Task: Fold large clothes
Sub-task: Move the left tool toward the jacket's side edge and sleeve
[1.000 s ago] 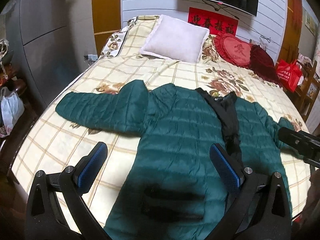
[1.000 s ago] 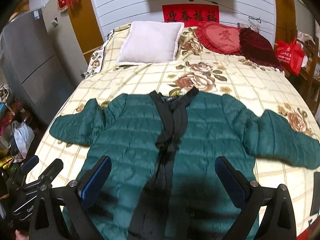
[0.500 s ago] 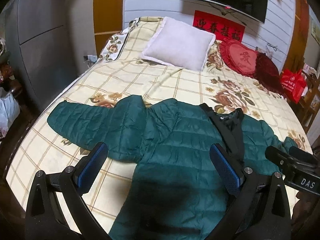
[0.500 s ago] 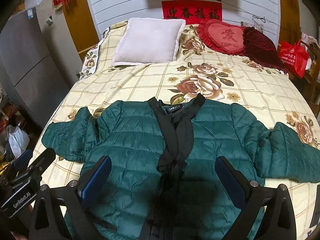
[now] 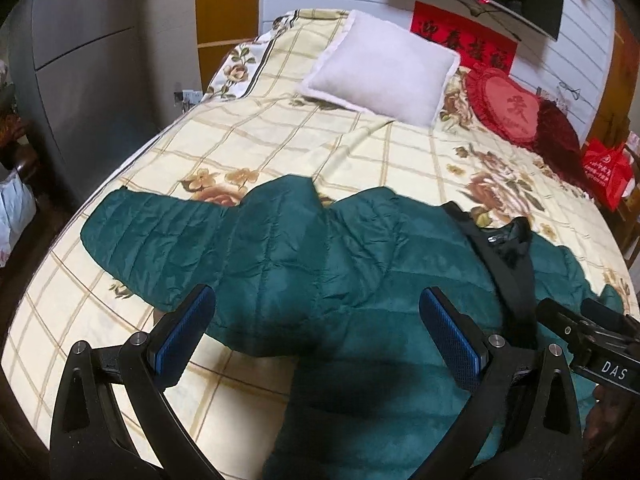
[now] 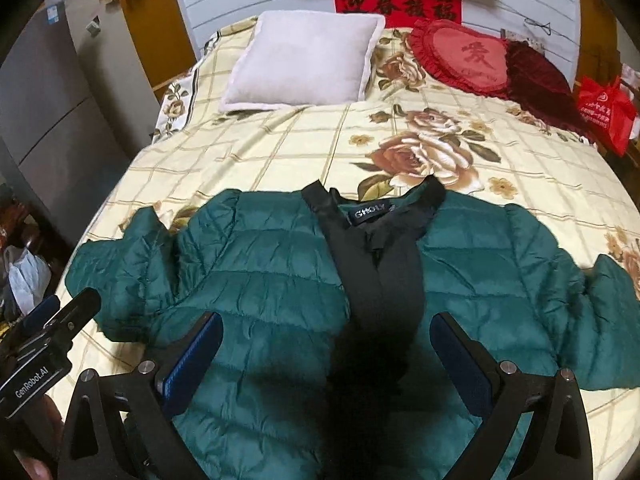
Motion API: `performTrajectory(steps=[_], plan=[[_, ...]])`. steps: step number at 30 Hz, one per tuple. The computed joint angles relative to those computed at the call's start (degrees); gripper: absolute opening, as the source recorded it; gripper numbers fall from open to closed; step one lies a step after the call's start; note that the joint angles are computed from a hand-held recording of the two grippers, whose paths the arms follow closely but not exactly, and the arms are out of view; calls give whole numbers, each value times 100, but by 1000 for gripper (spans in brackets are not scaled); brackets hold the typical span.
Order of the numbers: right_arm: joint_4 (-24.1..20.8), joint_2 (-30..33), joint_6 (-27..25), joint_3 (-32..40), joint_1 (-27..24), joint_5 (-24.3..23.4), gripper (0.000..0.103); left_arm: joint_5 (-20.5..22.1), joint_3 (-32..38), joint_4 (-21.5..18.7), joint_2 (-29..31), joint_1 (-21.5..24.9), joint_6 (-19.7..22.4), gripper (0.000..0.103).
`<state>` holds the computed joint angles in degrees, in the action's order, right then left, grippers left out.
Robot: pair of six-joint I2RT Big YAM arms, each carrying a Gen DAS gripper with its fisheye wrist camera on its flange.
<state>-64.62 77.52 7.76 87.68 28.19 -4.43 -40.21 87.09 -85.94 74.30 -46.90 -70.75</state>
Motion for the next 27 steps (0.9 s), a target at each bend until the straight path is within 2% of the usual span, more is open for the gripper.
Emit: performTrajectory(steps=[9,14,17,23,27], plan=[[173,260,85,-117,54,17,103,20,-469,132,-257,322,194,102],[246,349,57,-147,89,75,103,53,-824,295,-595,530,272,102],[260,384,62,-160,96,77,103,-28,-976,170,-754,690,228,102],[214,385,23,-210,101,-61,103,-2,-1441,71,-1236,1163,70,102],[224,305,-59,-282,137,-115,103,59,-1723,149,-1532,1532,166,102]])
